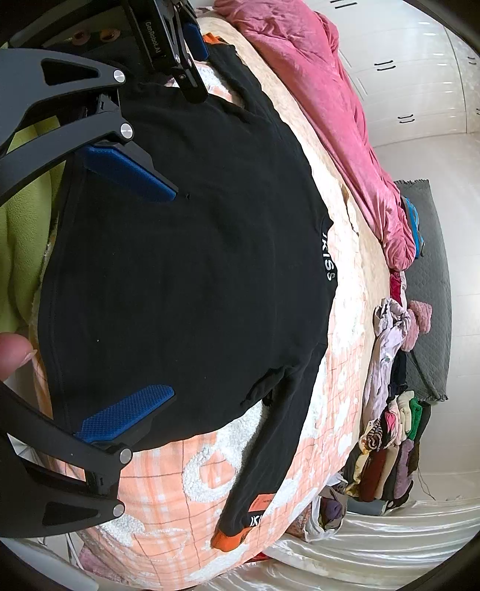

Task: Fold small clothes

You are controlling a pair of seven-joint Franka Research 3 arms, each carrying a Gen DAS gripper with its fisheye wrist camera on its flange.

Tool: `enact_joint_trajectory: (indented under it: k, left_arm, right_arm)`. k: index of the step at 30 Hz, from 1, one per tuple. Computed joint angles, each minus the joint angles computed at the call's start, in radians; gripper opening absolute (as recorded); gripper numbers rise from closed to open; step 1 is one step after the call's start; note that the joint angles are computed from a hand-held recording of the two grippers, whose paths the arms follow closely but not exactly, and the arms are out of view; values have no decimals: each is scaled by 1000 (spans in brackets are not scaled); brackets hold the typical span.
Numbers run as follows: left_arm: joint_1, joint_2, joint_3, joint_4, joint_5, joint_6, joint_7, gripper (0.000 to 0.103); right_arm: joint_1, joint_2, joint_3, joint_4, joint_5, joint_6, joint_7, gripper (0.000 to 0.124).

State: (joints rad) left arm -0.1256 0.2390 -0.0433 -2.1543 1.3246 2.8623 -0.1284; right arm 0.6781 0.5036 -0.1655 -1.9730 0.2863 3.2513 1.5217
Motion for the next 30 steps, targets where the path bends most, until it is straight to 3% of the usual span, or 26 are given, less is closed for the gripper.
enact_joint_trajectory:
  k: [30]
  left_arm:
    - [6, -3, 2, -4, 1, 6, 3, 94]
  right_arm:
    - [-7, 4, 7, 4, -1, -1, -3, 99]
